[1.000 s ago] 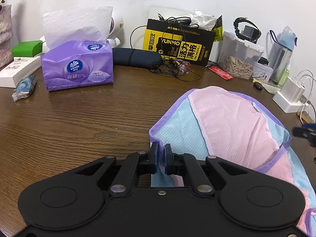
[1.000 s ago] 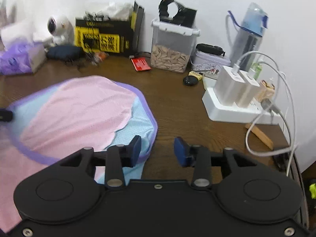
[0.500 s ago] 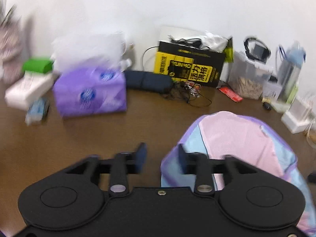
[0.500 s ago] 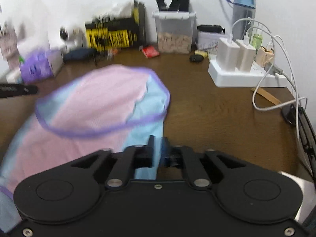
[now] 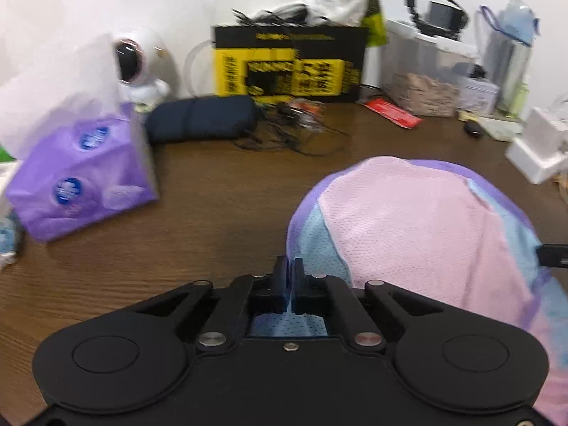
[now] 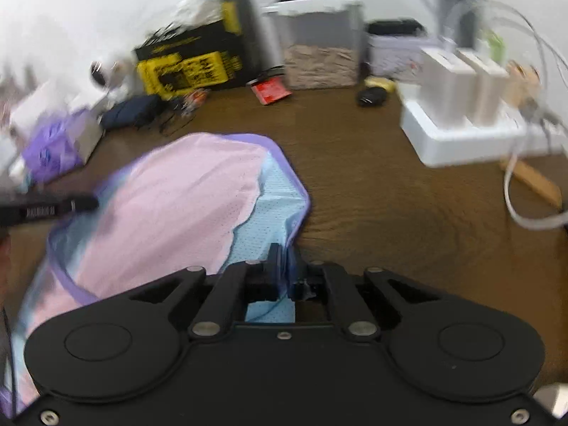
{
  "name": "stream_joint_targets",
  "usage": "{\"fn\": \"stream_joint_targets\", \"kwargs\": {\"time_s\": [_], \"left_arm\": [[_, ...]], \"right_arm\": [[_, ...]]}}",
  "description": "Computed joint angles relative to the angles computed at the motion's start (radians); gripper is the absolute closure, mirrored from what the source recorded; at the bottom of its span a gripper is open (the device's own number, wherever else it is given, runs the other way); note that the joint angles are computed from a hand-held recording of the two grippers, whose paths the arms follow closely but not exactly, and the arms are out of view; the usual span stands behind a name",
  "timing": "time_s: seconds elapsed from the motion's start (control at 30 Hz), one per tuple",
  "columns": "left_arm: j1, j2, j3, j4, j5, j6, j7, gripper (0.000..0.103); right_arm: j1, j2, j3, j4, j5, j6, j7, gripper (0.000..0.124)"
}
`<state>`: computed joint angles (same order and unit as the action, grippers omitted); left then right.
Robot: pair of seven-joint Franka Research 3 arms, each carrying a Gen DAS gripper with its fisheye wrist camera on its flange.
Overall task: Fold clothes
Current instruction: 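Lower the folded edge onto the garment and open both grippers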
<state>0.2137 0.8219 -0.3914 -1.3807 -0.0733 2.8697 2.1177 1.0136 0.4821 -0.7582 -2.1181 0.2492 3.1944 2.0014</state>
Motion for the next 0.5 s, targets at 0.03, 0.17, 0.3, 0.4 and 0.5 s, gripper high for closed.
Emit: {"fn": "stream_joint_targets", "kwargs": {"time_s": [0.03,0.17,0.3,0.4,0.5], "left_arm": [[-0.016,0.007,0.027,0.016,-0.007,0.005,-0.044,0.101],[0.009,0.020,-0.005,0.030,-0.022,-0.005,-0.044,0.101],[0.001,0.013,0.002,0.014,-0.005,0.020,-0.037,0.100],[-0.010,0.012,0.014,0.019,0.000,0.019,-0.065,0.100],[-0.009,0.011,0.012,0.010,0.012,0.031,-0.064,0.100]], "right_arm": [[0.047,0.030,-0.058,0.007,-0.009,-0.011,0.019,0.119],[0.126,0.058,-0.140,-0.001,0.034,-0.008,0.031,0.106],[0.212,-0.014,-0.168,-0.084,0.002,0.081,-0.042,0.093],[0.095,-0.068,-0.022,-0.078,-0.021,0.087,-0.121,0.093],[0.104,-0.018,-0.023,-0.030,0.026,0.036,-0.129,0.093]]}}
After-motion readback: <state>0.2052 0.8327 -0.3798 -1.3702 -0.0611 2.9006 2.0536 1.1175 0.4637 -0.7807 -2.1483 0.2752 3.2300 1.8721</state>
